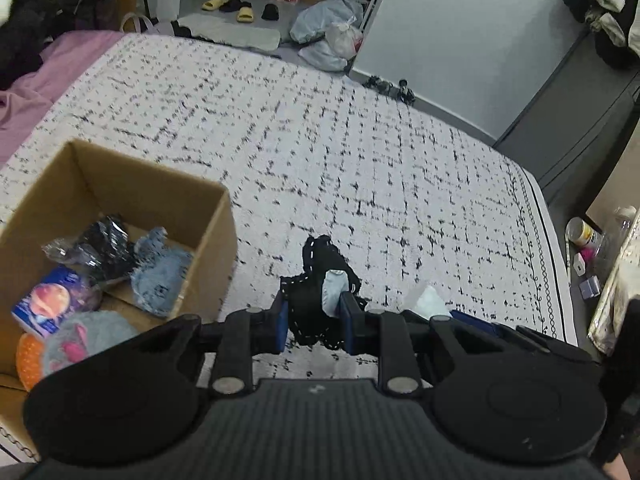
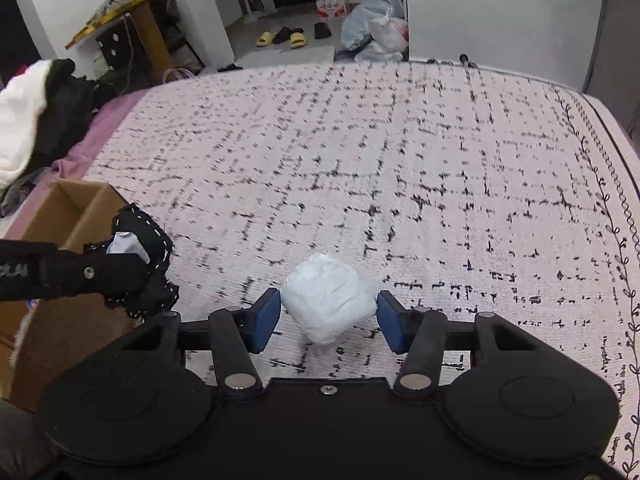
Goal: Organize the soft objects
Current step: 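Carry both socks into the box and open both tools to release them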
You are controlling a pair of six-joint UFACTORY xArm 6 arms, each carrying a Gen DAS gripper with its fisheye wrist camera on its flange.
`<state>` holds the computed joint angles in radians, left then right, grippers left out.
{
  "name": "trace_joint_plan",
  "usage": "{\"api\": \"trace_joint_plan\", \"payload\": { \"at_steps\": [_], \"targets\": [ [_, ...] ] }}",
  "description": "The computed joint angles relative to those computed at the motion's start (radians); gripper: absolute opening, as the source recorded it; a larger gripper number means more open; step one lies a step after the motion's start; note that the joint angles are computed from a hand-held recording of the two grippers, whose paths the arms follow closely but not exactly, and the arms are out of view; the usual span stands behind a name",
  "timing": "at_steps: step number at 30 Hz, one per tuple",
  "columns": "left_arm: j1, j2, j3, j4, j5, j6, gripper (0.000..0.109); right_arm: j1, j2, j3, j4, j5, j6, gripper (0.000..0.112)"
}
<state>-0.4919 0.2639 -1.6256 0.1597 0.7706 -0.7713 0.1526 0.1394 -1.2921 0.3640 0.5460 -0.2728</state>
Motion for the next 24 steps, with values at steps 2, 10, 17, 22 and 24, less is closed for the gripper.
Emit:
{"api": "trace_joint_plan", "payload": {
  "at_steps": [2,10,17,22,24],
  "targets": [
    [0.004,-0.017,0.009,0.013,-0.003,-0.011,0.025,0.003,-0.015,0.001,0.014,0.0,-0.007,0.052],
    [0.029,-0.1,0.069,0.048,-0.028,-0.027,0.025,0.034,-0.068,-0.01,0.03,0.0,-0.015,0.052],
    [0.067,-0.195,0.159,0.069,-0.043,-0.042,0.025,0.074,-0.104,-0.012,0.031,-0.004,0.005,0.052],
    [0.104,-0.257,0.226,0.069,-0.057,-0.041,0.025,0.111,-0.125,-0.008,0.009,-0.009,0.036,0.052],
    [0.119,-0.277,0.249,0.066,-0.061,-0.038,0.025,0.126,-0.131,-0.003,-0.005,-0.014,0.05,0.052]
  ]
}}
